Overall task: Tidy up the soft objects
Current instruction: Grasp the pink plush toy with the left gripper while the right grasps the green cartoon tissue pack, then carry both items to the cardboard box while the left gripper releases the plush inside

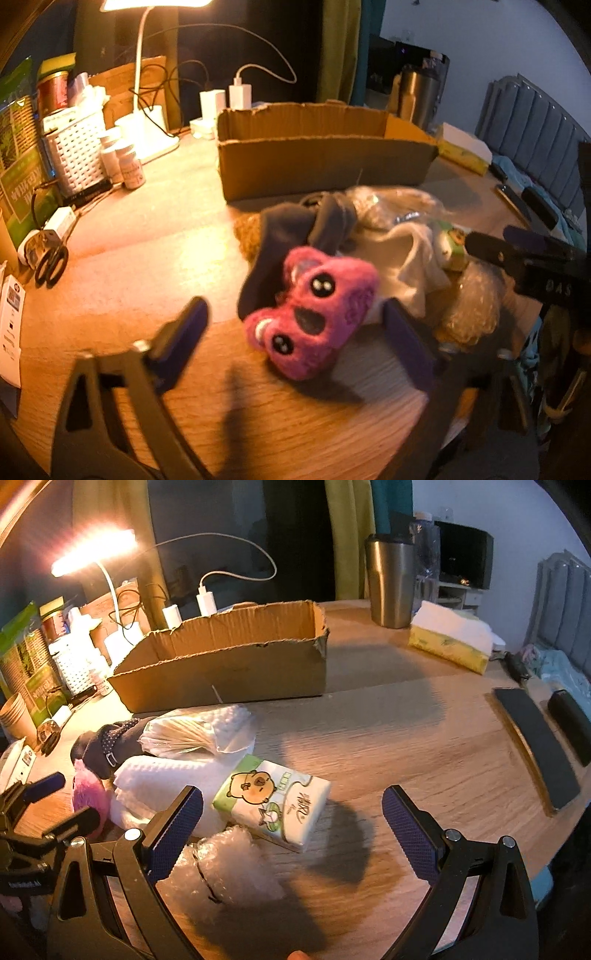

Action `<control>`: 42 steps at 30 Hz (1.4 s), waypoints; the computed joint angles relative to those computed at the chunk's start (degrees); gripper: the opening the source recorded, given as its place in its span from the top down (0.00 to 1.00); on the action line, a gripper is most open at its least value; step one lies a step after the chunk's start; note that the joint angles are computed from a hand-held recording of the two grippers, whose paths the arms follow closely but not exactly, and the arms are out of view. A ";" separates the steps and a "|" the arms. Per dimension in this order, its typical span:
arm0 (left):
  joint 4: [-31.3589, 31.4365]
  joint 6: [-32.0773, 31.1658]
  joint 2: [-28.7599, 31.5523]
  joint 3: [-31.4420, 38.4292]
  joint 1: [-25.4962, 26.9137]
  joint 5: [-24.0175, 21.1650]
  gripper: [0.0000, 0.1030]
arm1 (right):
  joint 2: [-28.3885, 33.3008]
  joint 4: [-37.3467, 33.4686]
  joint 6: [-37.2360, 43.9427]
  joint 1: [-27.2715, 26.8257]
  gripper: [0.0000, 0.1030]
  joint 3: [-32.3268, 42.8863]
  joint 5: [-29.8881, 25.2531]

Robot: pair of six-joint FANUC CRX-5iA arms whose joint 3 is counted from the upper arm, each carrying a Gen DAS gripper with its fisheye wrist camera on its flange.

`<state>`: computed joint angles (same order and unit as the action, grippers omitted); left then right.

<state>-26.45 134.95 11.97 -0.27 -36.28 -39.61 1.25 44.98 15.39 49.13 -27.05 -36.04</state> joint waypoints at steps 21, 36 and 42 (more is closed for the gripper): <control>-9.33 3.46 -1.62 0.71 -4.17 -1.39 0.46 | 2.34 -5.02 5.68 -0.40 0.23 2.38 0.91; -13.59 7.25 -3.89 1.80 -4.43 0.94 0.46 | -0.89 2.99 0.57 -1.08 0.23 1.14 0.44; -13.49 6.93 -3.14 3.77 -3.07 2.66 0.46 | -1.30 5.31 0.87 -2.79 0.23 1.82 2.71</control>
